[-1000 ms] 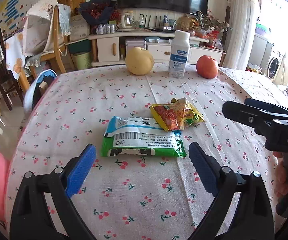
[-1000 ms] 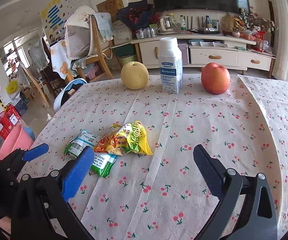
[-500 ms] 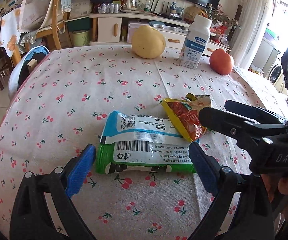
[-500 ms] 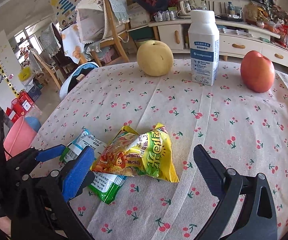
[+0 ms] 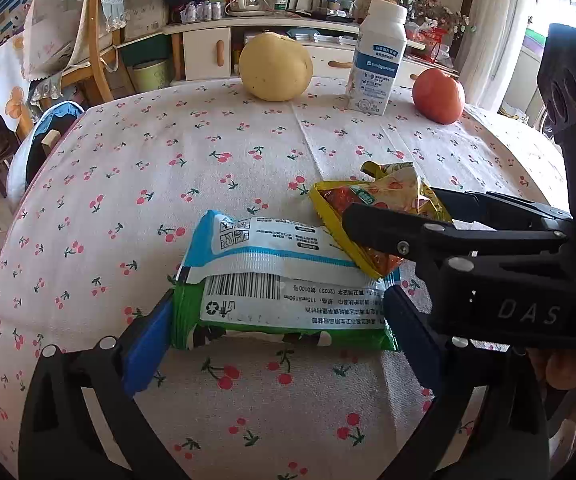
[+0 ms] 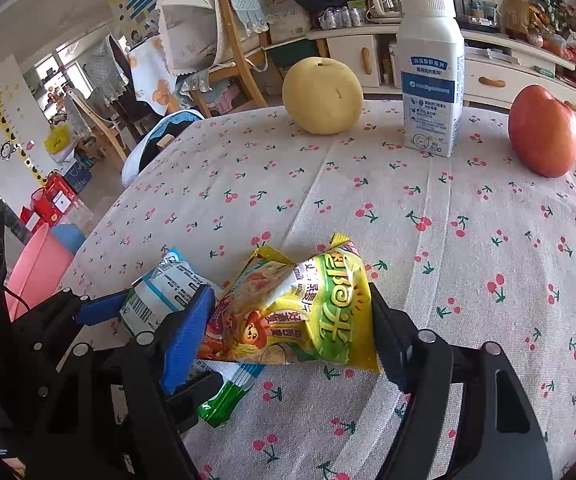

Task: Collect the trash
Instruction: 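Grasp the green-white packet with the left gripper while the right gripper grasps the yellow snack bag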

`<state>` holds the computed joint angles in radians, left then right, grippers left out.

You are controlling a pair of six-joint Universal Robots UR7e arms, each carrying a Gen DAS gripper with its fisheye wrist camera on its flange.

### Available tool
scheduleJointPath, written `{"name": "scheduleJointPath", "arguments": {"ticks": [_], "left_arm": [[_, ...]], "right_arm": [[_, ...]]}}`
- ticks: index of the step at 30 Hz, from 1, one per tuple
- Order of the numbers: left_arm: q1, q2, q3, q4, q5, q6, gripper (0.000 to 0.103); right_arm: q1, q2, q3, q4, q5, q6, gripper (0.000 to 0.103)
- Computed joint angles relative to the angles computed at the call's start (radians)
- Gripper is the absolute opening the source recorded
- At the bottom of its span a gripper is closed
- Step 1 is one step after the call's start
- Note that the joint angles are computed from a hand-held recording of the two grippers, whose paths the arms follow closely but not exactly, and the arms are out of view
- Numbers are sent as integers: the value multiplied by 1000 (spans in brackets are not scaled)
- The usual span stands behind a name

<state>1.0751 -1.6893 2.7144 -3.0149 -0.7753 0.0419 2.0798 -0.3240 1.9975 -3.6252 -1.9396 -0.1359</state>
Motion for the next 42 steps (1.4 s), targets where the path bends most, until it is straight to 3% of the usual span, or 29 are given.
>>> {"name": "scheduleJointPath", "arguments": {"ticks": [2,6,12,13,15,27,42], "left_arm": [[-1,0,3,-11,-3,6,96],[-26,-7,21,-27,0,21,72],[-10,-30,22,-34,-43,18,62],[-8,-36,23,-35,-53,23,50],[-6,-45,27,-34,-68,25,42],[53,-121,24,-26,-160,30,28],[71,-332,23,114,-211,15,16]], "right_arm": [[2,-1,5,-4,1,-3,69],[-7,-5,16,-9,29,7,60],[-23,-16,43,-30,77,16,56],[-23,-17,45,-32,81,17,55],[-23,-20,51,-37,84,19,53],[-14,-27,99,-116,70,23,48],[30,-36,137,-162,55,35,44]]}}
